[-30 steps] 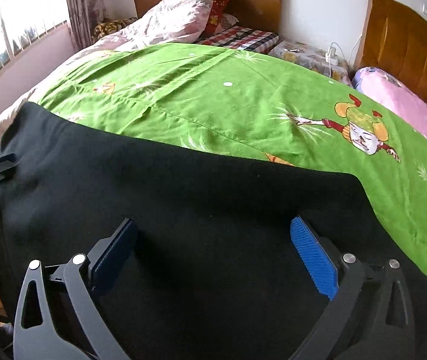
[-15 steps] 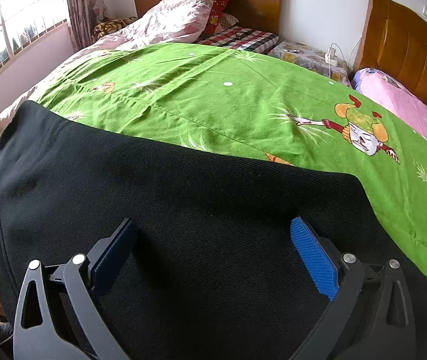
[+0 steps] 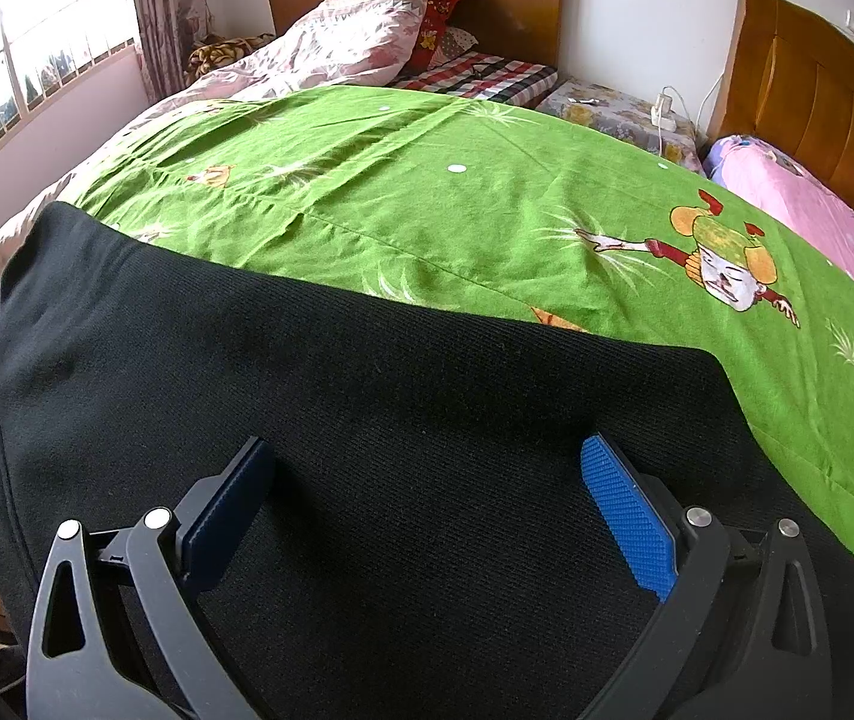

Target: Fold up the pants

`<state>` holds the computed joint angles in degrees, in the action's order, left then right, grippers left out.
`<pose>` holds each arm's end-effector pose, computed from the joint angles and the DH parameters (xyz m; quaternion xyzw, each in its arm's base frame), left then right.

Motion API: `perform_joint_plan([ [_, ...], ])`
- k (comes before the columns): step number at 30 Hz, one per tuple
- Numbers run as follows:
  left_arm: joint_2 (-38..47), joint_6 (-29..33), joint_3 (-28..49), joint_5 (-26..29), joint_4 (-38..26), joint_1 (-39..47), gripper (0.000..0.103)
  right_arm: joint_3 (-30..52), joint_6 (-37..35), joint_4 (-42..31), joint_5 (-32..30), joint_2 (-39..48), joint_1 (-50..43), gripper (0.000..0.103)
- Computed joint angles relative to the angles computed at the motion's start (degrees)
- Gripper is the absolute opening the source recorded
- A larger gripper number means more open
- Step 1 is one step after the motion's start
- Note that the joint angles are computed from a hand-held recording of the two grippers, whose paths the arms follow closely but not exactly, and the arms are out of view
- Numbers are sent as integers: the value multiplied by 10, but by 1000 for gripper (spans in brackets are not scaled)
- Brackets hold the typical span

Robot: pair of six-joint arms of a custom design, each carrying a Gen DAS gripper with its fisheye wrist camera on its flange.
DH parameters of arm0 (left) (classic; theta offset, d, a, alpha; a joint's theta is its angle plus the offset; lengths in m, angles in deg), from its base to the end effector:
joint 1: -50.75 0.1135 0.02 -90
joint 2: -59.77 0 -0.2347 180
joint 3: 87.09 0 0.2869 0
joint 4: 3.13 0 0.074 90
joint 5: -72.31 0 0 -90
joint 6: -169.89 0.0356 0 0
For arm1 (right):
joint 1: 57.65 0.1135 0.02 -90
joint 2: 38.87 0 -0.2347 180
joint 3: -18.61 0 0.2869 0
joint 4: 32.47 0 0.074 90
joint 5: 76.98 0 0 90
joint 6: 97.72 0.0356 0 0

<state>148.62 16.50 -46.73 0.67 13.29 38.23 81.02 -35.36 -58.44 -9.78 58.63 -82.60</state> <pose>0.2873 -0.0753 0.0761 -0.3012 0.8132 -0.4041 0.2911 0.3114 -0.1297 0.0878 -0.0717 0.9478 0.0631 0.3044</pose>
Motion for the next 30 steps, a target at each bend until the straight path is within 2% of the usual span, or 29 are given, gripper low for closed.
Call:
perform_joint_plan([
  [1, 5, 6, 3, 3, 0, 6, 66, -3, 20, -18, -28, -18, 1, 98],
  [3, 1, 9, -1, 5, -4, 11, 58, -28, 29, -50, -132, -81, 21, 98],
  [5, -3, 8, -13, 8, 8, 14, 53, -69, 38, -51, -151, -152, 89, 98],
  [8, 11, 15, -8, 18, 16, 22, 52, -100, 45, -39, -100, -191, 225, 98],
  [11, 11, 21, -13, 18, 21, 23, 51, -92, 63, -20, -54, -149, 323, 98],
  [13, 18, 24, -18, 18, 34, 24, 44, -86, 86, 13, -13, -99, 374, 98],
  [15, 2, 40, -24, 6, 19, 18, 37, -90, 90, 51, 47, -67, 412, 99],
  [17, -30, 50, -35, -9, -2, 12, 32, -96, 85, 57, 57, -75, 417, 99],
  [20, -132, 58, -49, -87, -79, -33, 30, -83, 94, 53, 37, -58, 407, 99],
  [22, -198, 94, -12, -185, -189, -93, 30, -84, 94, 57, 47, -58, 413, 99],
  [24, -208, 137, 45, -269, -265, -152, 30, -76, 91, 52, 43, -54, 409, 99],
  [26, -181, 192, 129, -367, -331, -228, 29, -89, 93, 54, 2, -72, 381, 98],
  [27, -161, 213, 163, -398, -350, -255, 29, -110, 95, 57, -27, -103, 358, 98],
  [29, -99, 270, 248, -476, -383, -330, 28, -163, 107, 53, -81, -198, 286, 98],
  [30, -67, 292, 284, -505, -396, -358, 28, -188, 105, 51, -87, -244, 253, 98],
])
